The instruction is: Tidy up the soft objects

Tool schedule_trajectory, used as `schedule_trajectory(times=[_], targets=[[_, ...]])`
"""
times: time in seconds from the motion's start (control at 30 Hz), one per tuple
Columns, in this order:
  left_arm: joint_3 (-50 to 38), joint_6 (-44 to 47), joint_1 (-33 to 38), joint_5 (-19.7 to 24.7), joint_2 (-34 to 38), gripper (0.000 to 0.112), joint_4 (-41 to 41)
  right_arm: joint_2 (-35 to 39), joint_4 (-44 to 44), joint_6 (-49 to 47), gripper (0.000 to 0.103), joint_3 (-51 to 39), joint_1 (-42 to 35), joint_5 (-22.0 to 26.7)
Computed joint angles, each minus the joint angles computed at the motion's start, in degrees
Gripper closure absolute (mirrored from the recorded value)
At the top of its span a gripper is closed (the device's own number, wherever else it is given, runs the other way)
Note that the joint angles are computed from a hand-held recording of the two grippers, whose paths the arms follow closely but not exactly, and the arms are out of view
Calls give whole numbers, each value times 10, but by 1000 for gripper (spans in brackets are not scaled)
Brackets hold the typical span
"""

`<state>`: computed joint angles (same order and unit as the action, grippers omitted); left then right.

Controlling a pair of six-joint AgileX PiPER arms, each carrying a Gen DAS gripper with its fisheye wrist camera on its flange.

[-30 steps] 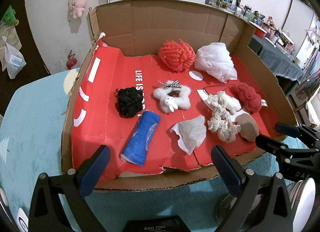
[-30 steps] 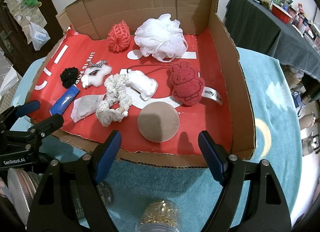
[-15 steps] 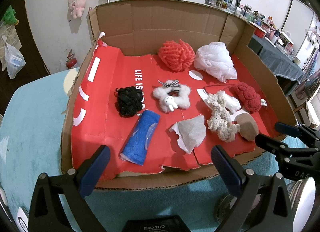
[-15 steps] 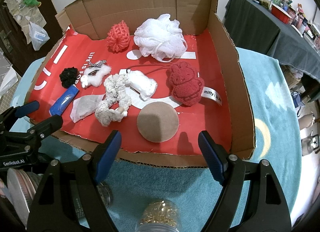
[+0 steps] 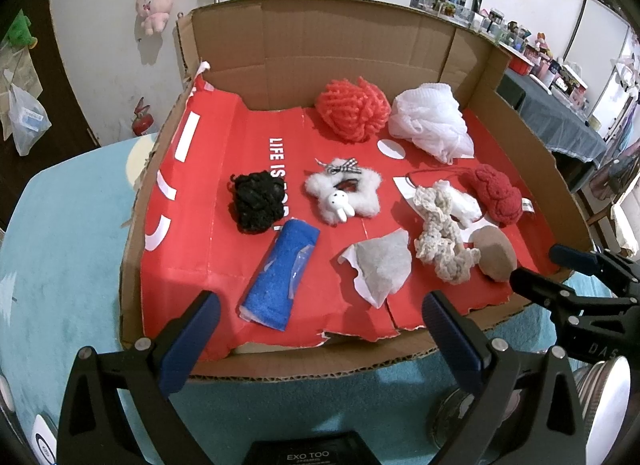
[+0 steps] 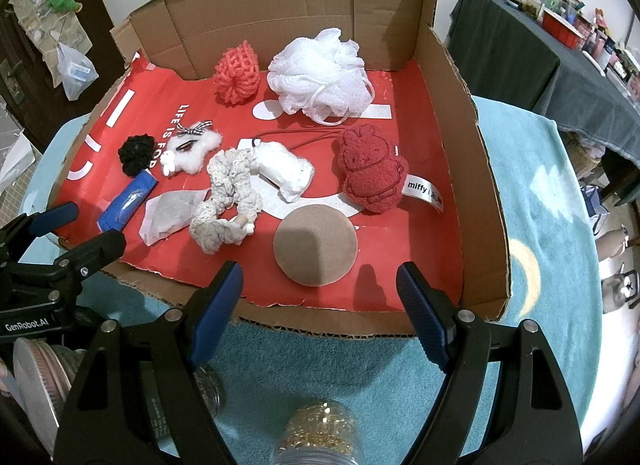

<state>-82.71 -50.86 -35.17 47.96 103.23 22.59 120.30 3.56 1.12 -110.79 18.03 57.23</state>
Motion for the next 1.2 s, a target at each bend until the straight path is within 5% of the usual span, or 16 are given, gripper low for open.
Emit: schedule_trajectory(times=[0.4,0.67,0.8,1.07,1.2], targets=[[38,-118,-43,13,-92,10,112,-57,-41,21,24,44,8,-52],[123,-284,-198,91,-207,9,271,-253,-50,23,24,217,19,-146],[187,-402,-308,138,-245,9,335,-366,-47,24,8,343,38,-200],[264,-559,-423,189,-211,9,368,-502,-178,192,8,568,109,-285],[295,-598,-417,143,-175,9,358,-501,-294,324,8,638,136,-314]])
